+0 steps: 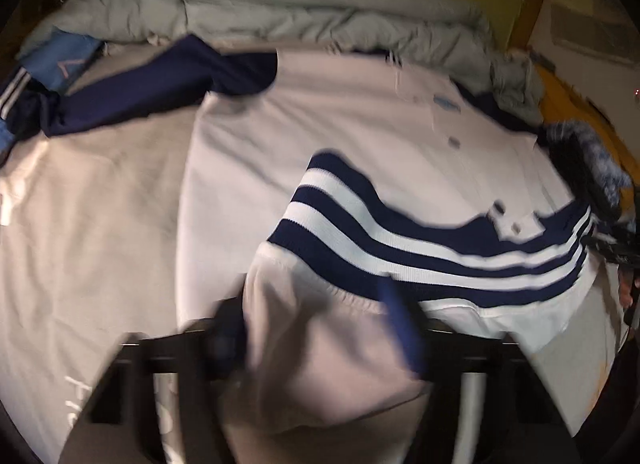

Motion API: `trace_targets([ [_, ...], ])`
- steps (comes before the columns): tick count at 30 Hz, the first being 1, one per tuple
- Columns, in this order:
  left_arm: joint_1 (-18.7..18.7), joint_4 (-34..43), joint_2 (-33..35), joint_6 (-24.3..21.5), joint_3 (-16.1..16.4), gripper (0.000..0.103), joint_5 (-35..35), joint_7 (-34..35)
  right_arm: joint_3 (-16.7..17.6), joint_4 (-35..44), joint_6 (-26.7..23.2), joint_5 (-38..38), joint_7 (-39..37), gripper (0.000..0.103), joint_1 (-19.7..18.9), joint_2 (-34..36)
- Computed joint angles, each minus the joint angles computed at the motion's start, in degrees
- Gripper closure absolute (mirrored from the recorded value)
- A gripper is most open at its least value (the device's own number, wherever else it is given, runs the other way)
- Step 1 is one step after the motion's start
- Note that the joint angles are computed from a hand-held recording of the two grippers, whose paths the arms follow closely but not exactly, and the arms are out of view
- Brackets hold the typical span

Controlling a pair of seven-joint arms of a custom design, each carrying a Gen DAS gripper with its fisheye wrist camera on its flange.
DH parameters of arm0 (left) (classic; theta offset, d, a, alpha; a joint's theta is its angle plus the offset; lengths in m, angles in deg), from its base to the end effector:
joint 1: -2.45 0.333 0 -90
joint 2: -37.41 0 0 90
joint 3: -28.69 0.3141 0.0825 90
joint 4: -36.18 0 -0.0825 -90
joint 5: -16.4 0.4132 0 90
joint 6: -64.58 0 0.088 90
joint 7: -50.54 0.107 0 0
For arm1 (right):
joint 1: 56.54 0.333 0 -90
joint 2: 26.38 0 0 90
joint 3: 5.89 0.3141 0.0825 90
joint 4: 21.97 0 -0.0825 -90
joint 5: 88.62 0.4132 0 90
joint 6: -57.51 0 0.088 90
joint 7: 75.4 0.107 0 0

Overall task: Fold large clothes
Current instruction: 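Lift the held hem with both tools and fold it toward the collar, then open both tools to release the folded hem onto the jacket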

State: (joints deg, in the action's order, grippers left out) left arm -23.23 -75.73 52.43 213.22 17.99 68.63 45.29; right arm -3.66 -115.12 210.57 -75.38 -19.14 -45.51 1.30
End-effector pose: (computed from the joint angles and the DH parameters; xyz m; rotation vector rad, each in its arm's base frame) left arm 0.5237 -0.3980 0.3634 -2.1625 1.5289 -0.7410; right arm 0.7297 0.1605 0.3877 -2.3529 1.1898 -0.4866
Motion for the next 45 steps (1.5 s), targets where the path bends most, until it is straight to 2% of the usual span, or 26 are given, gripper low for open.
trace_targets([
  [1,-0.56,0.02,0.20,0.44,0.58,0.058,2.25,-2.17,0.22,0.05,0.45,0.31,-0.22,0.053,-0.11,0.28],
  [2,-1.06,0.24,0.17,-0.61,0.77,0.081,3.51,-3.34,0.95,-0.09,1.27,1.78,-0.50,0.065,-0.74,0.23],
  [3,-1.63,0.55,0.01,-2.34,0.88,0.094,4.85,-4.45,1.76,-0.36,2.43,3.52,-1.02,0.079,-1.53,-0.03],
  [4,-2.08,0.28,-0.56,-2.59,1.14,0.094,7.40,-6.63,3.90,-0.82,3.93,7.07,-3.24,0.084,-3.43,-0.55],
  [6,-3.25,-0.13,-2.16,-5.45,1.38,0.095,14.13,-12.68,7.91,-2.45,8.66,14.37,-8.42,0.085,-6.54,-2.00],
  [7,-3.50,-0.16,-2.84,-7.10,1.14,0.095,17.03,-15.11,11.06,-3.34,11.80,19.48,-12.81,0.086,-8.77,-2.87],
  [9,-3.63,0.25,-3.69,-10.92,0.07,0.095,20.34,-18.23,13.49,-3.30,16.19,24.94,-18.08,0.086,-9.87,-3.26],
  [11,-3.19,1.97,-3.15,-14.71,-1.08,0.095,19.26,-16.36,10.31,-1.05,18.23,23.51,-15.22,0.086,-6.31,-1.83],
  [14,-1.99,4.21,-0.72,-15.09,-1.40,0.095,16.53,-12.83,1.82,7.14,10.89,15.26,-2.70,0.085,0.18,3.98],
  [16,-1.36,6.04,1.94,-15.07,-1.47,0.094,12.41,-7.89,-1.94,10.07,7.45,9.55,4.19,0.085,3.02,7.03],
  [18,-1.64,7.83,4.26,-16.39,-1.04,0.088,9.66,-4.25,-5.55,10.97,6.08,3.45,9.39,0.082,5.94,8.78],
  [19,-1.90,8.05,4.72,-16.56,-0.71,0.088,8.96,-3.61,-6.21,10.50,6.50,1.54,10.56,0.080,6.42,8.84],
  [22,-3.19,6.80,3.26,-17.40,0.38,0.074,10.31,-5.96,-6.25,7.00,10.11,-2.04,12.27,0.068,6.26,6.75],
  [23,-3.66,6.71,2.86,-18.83,0.43,0.060,10.81,-6.52,-6.11,5.54,11.65,-2.79,12.93,0.063,5.99,5.73],
  [24,-4.12,6.66,2.48,-20.49,0.39,0.039,11.36,-7.14,-5.71,4.33,13.03,-3.15,13.34,0.060,5.52,4.88],
  [26,-5.39,5.92,1.03,-24.05,0.17,0.026,13.80,-10.38,-3.65,1.72,14.98,-2.19,13.19,0.042,3.58,2.49],
  [28,-4.96,4.62,-0.79,-23.47,-0.68,0.026,14.15,-11.76,0.96,-1.49,16.69,1.51,10.69,0.031,-0.29,-0.44],
  [30,-4.53,3.67,-2.25,-22.89,-1.56,0.026,14.10,-12.55,5.20,-3.76,17.50,5.56,6.75,0.027,-3.69,-2.68],
  [33,-4.47,2.47,-4.29,-21.54,-3.15,0.026,14.80,-11.59,12.54,-8.77,18.88,13.78,-4.16,0.018,-9.21,-7.01],
  [34,-4.43,2.38,-4.70,-20.72,-3.74,0.026,14.47,-9.69,13.20,-10.75,20.66,14.84,-7.08,0.013,-9.19,-8.39],
  [36,-4.22,2.57,-4.95,-17.69,-4.71,0.026,13.45,-4.35,10.99,-14.70,26.21,12.13,-9.07,0.004,-5.71,-10.45],
  [37,-4.76,2.92,-4.83,-17.91,-5.07,0.026,14.18,-2.86,12.14,-16.38,28.42,12.64,-12.42,0.002,-5.85,-11.18],
  [38,-5.18,3.30,-4.59,-18.29,-5.21,0.026,14.64,-2.36,14.82,-17.65,29.10,12.95,-15.46,0.002,-7.59,-11.72],
  [43,-5.54,5.93,-1.45,-15.23,-5.21,0.026,10.47,2.75,19.28,-21.86,28.72,15.12,-24.23,0.002,-9.27,-13.65],
  [44,-5.62,6.99,-0.17,-15.16,-5.19,0.026,8.65,5.19,20.73,-22.23,27.98,16.59,-26.32,0.002,-10.36,-13.74],
  [45,-5.85,7.79,0.76,-15.14,-4.99,0.026,7.42,6.76,20.55,-22.13,26.47,17.23,-27.25,0.002,-10.15,-13.67],
])
